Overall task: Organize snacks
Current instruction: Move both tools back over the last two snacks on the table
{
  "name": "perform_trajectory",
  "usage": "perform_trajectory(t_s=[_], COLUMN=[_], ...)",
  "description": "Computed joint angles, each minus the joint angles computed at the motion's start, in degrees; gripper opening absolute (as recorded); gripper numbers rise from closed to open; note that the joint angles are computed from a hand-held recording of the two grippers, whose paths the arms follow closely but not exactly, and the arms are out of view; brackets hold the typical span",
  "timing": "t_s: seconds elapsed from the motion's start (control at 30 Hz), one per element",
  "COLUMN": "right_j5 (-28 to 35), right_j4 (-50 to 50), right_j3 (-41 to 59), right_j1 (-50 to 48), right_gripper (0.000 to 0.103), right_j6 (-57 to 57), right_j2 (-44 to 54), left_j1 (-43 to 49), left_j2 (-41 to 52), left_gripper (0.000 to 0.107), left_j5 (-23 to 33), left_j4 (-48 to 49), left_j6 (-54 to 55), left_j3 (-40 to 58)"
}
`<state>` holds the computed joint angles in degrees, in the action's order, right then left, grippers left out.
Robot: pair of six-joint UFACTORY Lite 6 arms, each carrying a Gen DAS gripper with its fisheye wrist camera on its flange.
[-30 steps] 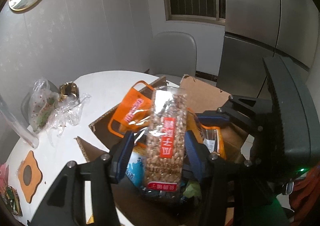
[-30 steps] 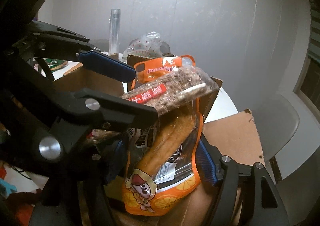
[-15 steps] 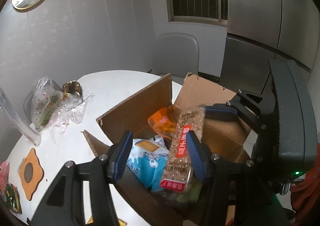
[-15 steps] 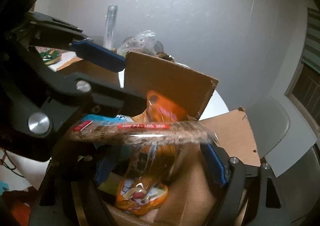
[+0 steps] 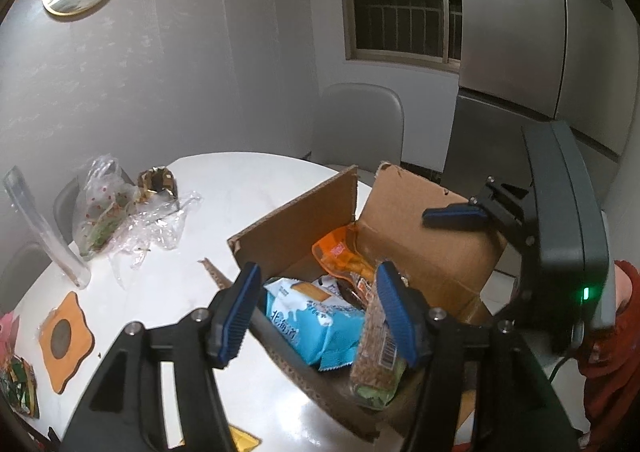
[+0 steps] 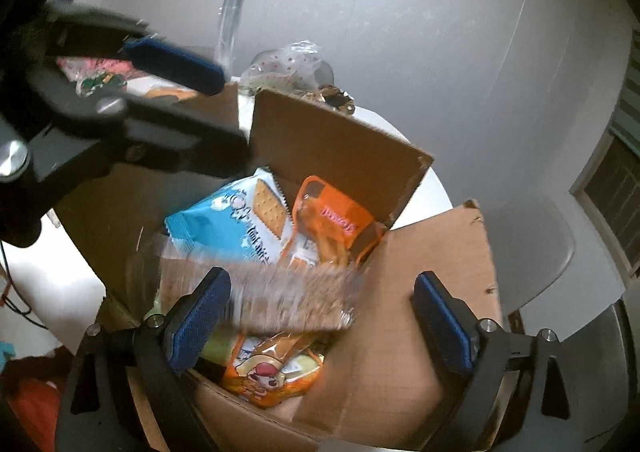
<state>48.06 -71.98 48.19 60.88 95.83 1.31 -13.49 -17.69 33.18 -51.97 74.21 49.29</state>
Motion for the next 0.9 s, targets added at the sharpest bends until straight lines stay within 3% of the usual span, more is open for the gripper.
perform_trajectory(t_s=[0.1,0.27,0.33,0.5,0.7,0.83,0.9], right_j5=[2.3,3.6,3.8,-0.9,-10.6,-17.3,-17.1], right_j4=[0.0,-3.5,-4.5,-7.0,-2.7,11.3,14.5], right_j3=[-0.1,1.4,5.5,21.4,43.7,60.8,63.9], right_j1=[1.3,7.7,10.3,13.1,12.4,9.2,8.5], right_gripper=[0.093,0.093,0.093,0.092,0.092,0.092,0.092], right_j6=[1.5,7.2,7.2,5.1,-2.5,-13.2,-13.7], right_j2=[-0.9,-3.0,-0.4,13.2,33.2,49.2,53.5], left_j1=[3.8,17.5,26.4,49.6,64.5,66.3,65.4], left_j2=[-2.0,-5.7,-6.8,-2.6,8.9,19.7,25.4], left_gripper=[0.057,0.06,0.068,0.073,0.075,0.075,0.074], left_j5=[3.0,13.6,19.1,29.7,25.2,17.1,13.1], left_j4=[-2.0,-5.2,-6.9,-7.9,-8.8,-9.9,-10.3], left_j6=[2.3,7.0,11.2,21.9,34.6,40.2,41.6], left_j3=[-0.6,0.2,0.3,2.2,0.8,0.4,0.9])
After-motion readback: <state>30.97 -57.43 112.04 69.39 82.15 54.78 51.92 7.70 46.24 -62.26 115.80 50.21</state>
